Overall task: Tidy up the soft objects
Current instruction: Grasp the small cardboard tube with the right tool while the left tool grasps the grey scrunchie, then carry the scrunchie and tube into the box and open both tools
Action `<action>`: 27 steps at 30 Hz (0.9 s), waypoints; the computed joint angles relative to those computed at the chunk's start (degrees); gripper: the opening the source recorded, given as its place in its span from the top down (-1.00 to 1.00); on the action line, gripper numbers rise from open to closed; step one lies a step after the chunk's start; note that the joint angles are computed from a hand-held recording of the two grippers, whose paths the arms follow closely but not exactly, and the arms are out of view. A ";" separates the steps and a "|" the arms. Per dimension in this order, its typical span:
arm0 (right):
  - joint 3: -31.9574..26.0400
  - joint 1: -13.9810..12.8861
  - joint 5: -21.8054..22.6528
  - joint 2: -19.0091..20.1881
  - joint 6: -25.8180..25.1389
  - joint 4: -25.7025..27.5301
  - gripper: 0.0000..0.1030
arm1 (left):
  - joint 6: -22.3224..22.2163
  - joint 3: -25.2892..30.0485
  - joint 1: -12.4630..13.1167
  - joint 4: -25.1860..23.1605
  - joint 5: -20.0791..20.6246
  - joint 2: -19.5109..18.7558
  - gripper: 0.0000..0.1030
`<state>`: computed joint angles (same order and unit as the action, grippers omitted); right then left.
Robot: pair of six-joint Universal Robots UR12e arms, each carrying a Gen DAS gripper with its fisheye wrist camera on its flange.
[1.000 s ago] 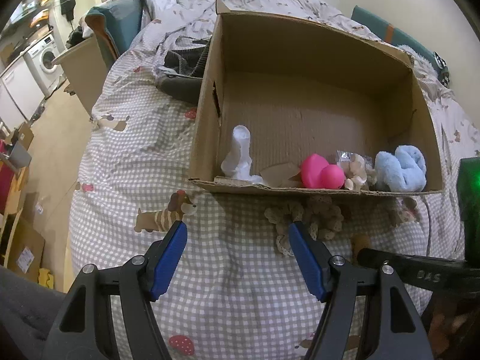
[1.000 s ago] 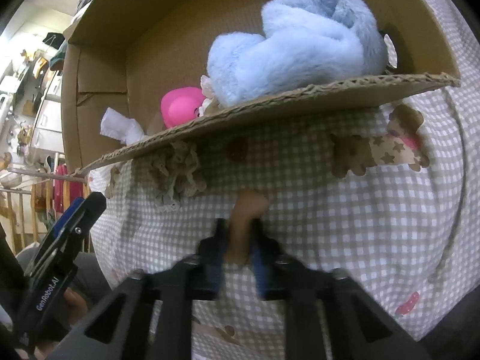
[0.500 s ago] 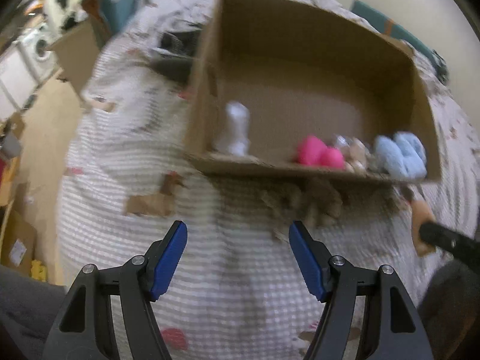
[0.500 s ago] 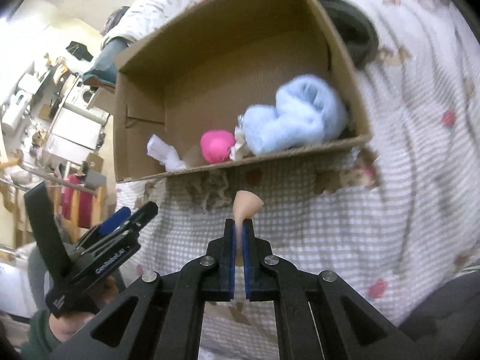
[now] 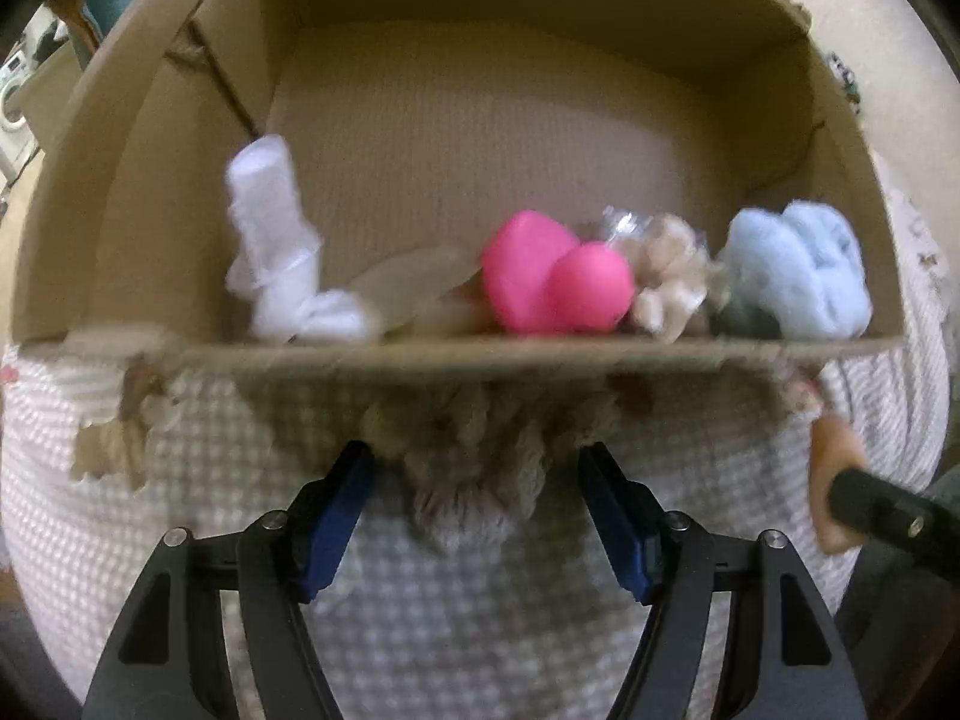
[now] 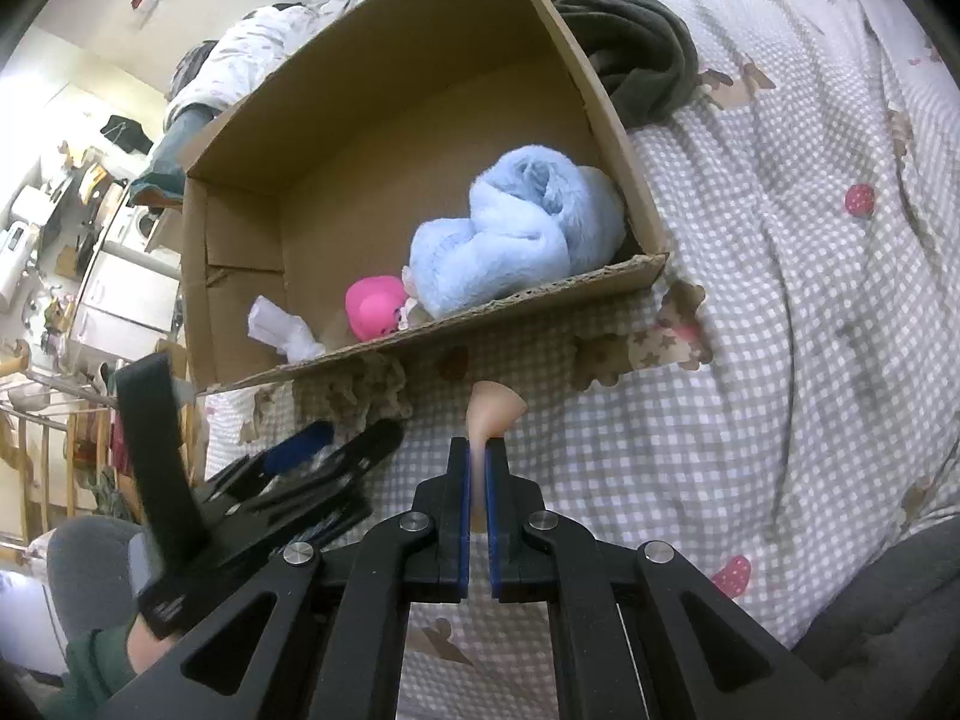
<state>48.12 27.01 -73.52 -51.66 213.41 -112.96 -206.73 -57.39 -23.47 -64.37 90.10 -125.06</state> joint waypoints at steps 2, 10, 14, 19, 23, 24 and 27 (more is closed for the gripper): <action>0.47 -0.16 0.11 -0.24 0.45 -0.33 0.88 | -0.19 -0.32 0.34 2.42 -2.99 -0.08 -0.45; 0.11 -0.28 0.27 0.03 0.63 0.59 0.88 | 2.14 1.03 -0.29 3.54 0.28 -1.58 0.04; -0.37 -0.18 -0.07 0.31 0.53 1.13 0.88 | 1.22 1.99 -0.15 1.55 0.35 -1.90 0.64; -1.68 0.05 0.00 1.07 0.18 1.75 0.88 | 0.14 0.28 -0.14 0.97 -0.16 -0.38 0.77; -2.12 0.18 0.25 1.31 -0.35 1.83 0.88 | 0.75 0.45 -0.61 -1.09 1.58 0.32 0.79; -2.27 0.21 0.23 1.38 -0.50 1.80 0.88 | 0.77 0.61 -0.77 -1.86 2.32 0.46 0.79; -2.38 0.25 0.33 1.42 -0.80 1.71 0.88 | 0.96 1.64 -1.41 -3.63 4.49 0.48 0.79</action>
